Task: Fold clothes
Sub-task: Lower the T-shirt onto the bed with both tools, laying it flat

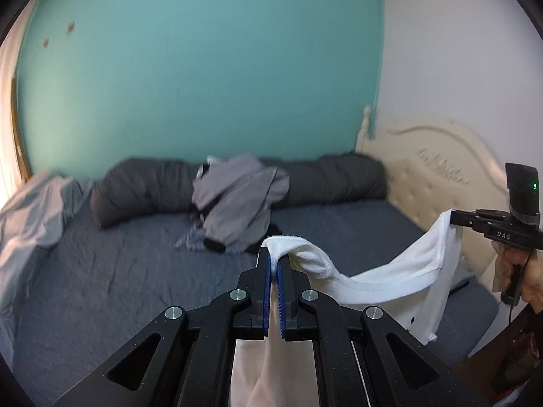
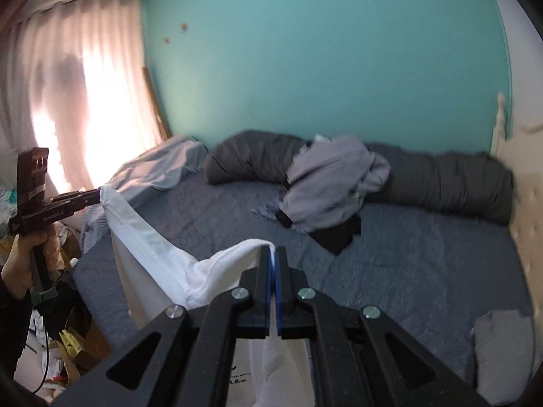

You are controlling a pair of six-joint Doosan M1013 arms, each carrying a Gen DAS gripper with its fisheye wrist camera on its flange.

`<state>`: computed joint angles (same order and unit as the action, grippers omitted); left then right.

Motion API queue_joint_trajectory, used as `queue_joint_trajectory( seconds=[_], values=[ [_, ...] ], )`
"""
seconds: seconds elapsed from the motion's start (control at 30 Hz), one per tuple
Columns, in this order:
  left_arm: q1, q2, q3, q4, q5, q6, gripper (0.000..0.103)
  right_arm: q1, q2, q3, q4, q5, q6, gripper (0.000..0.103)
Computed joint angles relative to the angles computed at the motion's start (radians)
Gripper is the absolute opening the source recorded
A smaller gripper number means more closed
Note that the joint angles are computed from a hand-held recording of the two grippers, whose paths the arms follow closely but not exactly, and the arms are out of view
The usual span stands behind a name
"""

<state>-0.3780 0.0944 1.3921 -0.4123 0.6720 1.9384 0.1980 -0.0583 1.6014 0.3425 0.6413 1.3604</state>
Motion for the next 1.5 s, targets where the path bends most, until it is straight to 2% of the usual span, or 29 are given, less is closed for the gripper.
queue_joint_trajectory(
  seconds=[0.13, 0.37, 0.6, 0.93, 1.07, 1.17, 1.27, 1.33, 1.37, 1.4, 1.5],
  values=[
    [0.005, 0.115, -0.051, 0.005, 0.015, -0.019, 0.003, -0.053, 0.116, -0.026, 0.051, -0.003, -0.03, 0.001],
    [0.012, 0.335, -0.209, 0.025, 0.07, -0.083, 0.003, -0.106, 0.297, -0.103, 0.068, -0.01, -0.022, 0.001],
    [0.009, 0.542, -0.431, 0.072, 0.172, -0.158, 0.003, -0.139, 0.45, -0.192, 0.041, 0.016, 0.021, 0.001],
    [0.005, 0.787, -0.685, 0.102, 0.352, -0.274, 0.003, -0.164, 0.633, -0.294, 0.023, 0.097, 0.126, 0.001],
    [-0.002, 0.858, -0.751, 0.119, 0.405, -0.292, 0.004, -0.161, 0.677, -0.311, -0.001, 0.105, 0.142, 0.002],
    [-0.006, 0.889, -0.771, 0.125, 0.416, -0.295, 0.004, -0.152, 0.691, -0.318, -0.084, 0.092, 0.173, 0.007],
    [-0.001, 0.897, -0.765, 0.094, 0.407, -0.287, 0.005, -0.153, 0.679, -0.296, -0.134, 0.028, 0.207, 0.012],
    [0.003, 0.885, -0.743, 0.08, 0.381, -0.275, 0.007, -0.162, 0.659, -0.27, -0.071, -0.021, 0.149, 0.02],
    [0.006, 0.873, -0.724, 0.07, 0.36, -0.263, 0.011, -0.167, 0.647, -0.254, -0.023, -0.045, 0.102, 0.023],
    [0.009, 0.859, -0.703, 0.059, 0.336, -0.251, 0.013, -0.171, 0.639, -0.248, 0.048, -0.039, 0.018, 0.023],
    [0.013, 0.825, -0.656, 0.036, 0.295, -0.194, 0.015, -0.159, 0.628, -0.237, 0.072, -0.005, -0.122, 0.023]
  ],
)
